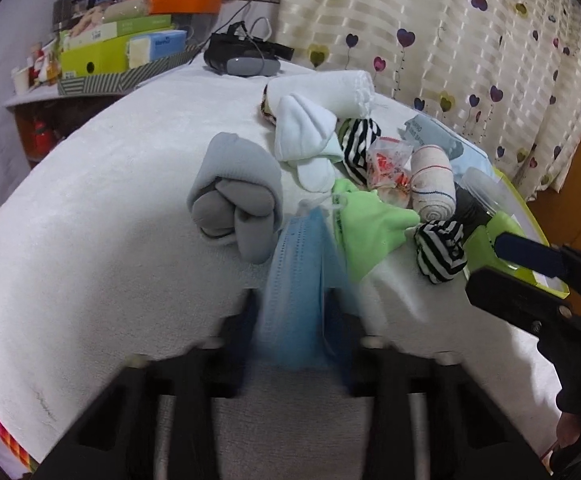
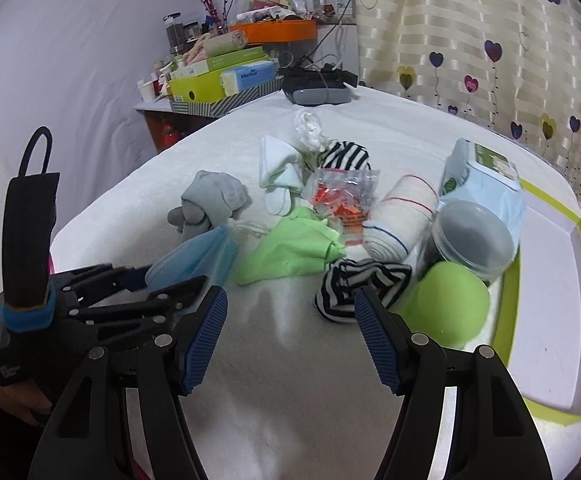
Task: Organize soft objects
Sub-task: 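Grasp the blue mask with the left tool while the right tool grasps the green cloth, then carry mask and cloth into the green-rimmed box and open both tools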
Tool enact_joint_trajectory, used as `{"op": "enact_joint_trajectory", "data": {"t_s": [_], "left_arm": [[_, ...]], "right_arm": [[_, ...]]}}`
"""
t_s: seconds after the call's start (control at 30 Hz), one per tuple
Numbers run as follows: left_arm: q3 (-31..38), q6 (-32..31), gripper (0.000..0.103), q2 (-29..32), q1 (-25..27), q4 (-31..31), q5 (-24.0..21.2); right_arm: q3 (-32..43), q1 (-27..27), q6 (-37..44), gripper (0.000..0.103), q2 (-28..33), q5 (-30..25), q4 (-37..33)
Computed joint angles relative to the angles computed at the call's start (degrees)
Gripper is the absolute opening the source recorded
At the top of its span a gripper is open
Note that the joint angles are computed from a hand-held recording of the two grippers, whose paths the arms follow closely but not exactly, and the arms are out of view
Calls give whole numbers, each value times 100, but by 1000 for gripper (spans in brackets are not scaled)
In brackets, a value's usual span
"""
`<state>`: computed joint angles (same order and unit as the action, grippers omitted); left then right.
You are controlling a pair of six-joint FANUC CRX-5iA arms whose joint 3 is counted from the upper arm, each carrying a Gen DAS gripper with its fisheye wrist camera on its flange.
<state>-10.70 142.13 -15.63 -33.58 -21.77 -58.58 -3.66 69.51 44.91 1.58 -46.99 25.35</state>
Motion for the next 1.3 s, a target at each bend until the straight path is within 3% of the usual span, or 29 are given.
{"op": "enact_joint_trajectory", "data": {"t_s": [0.07, 0.37, 0.5, 0.63, 0.67, 0.73, 0.83, 1.3], "left_arm": [[-100, 18, 19, -104, 49, 38, 97], [-399, 229, 18, -560, 156, -21, 346], [-534, 213, 18, -715, 260, 59, 498], [-637, 66, 18, -770, 397, 230, 671], [-666, 32, 18, -786, 426, 273, 708], [-711, -14, 18, -811, 470, 337, 757], [-718, 3, 18, -839, 453, 310, 776], [-254, 602, 18, -760, -326, -455, 444]], "right_arm": [[115, -10, 157, 67, 96, 5, -37], [1036, -174, 968, 67, 883, -342, -438], [1586, -277, 1281, 67, 1354, -844, -604], [1928, -343, 1543, 50, 1638, -1187, -802], [1923, -348, 1554, 49, 1632, -1162, -821], [1940, -351, 1586, 33, 1629, -1166, -836], [1841, -319, 1534, 19, 1552, -1096, -771], [719, -61, 824, 18, 443, -158, -458]]}}
